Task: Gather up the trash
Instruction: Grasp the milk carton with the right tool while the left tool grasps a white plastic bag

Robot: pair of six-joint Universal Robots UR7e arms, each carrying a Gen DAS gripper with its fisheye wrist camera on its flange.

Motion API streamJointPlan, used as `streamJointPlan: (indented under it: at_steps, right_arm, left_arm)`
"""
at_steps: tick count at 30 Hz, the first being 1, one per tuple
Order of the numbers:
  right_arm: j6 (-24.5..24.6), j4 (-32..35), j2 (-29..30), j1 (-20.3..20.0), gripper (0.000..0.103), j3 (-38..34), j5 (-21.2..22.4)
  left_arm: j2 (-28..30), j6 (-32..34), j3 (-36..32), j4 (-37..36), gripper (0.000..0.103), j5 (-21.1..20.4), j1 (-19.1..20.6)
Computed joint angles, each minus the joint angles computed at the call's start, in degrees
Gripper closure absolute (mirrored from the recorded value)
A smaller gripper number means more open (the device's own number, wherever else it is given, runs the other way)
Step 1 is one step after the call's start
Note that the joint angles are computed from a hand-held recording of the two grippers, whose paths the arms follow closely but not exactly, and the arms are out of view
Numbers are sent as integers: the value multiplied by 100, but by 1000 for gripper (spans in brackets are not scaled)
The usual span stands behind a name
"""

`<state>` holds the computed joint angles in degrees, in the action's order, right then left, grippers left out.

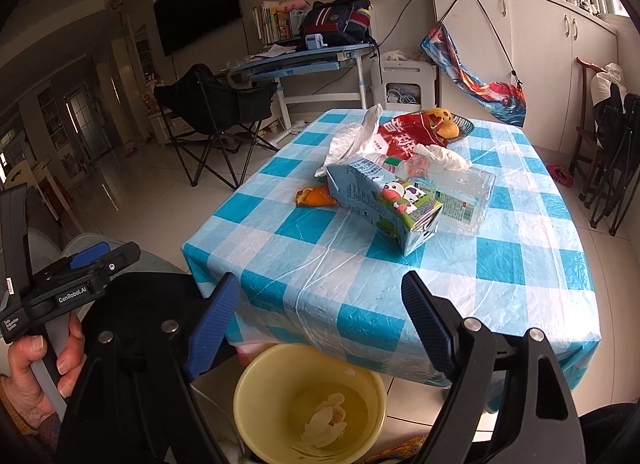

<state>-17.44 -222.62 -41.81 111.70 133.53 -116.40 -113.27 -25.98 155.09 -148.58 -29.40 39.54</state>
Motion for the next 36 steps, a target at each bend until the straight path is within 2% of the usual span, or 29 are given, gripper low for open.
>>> streamJointPlan:
  at_steps: [6,11,18,21,27,30,33,35,36]
  right_arm:
    - [-311,780,-210,-228,29,-292,169]
    - [-669,937,-261,-294,29,-587,217]
    - [-1210,2127,-157,-515,29,-1359,131]
    - [-1427,2175,-37,-559,28,-1511,-30]
    - [-1566,2086,-105,-692,29,-1480,161]
    - [-1404,2122,-119,-786,25,-1552,306]
    - [-1136,2332,-159,-856,25,-1573,511]
    - [-1102,2432,-153,-852,33,-1558,552]
    - [-1104,2509,-143,-834,42,-1570,512]
  left_arm:
    - [474,259,-137,-355,16,-111,98]
    - [966,616,-356,-792,16,-332,229]
    - [1855,1298,-906,-1791,14,-688,436]
    - [2312,1691,-1215,-2222,12,-868,554]
    - [3418,2206,-2138,-2725,11,-1497,987]
    - [4040,2286,-2880,-2521,11,-1985,1256]
    - [4667,2372,-3588,-2328,10,-2199,1431]
    - [5030,2356,-4025,-2031,10,-2246,1531]
    - [5203,2299,-4246,-1804,10,-2261,1578]
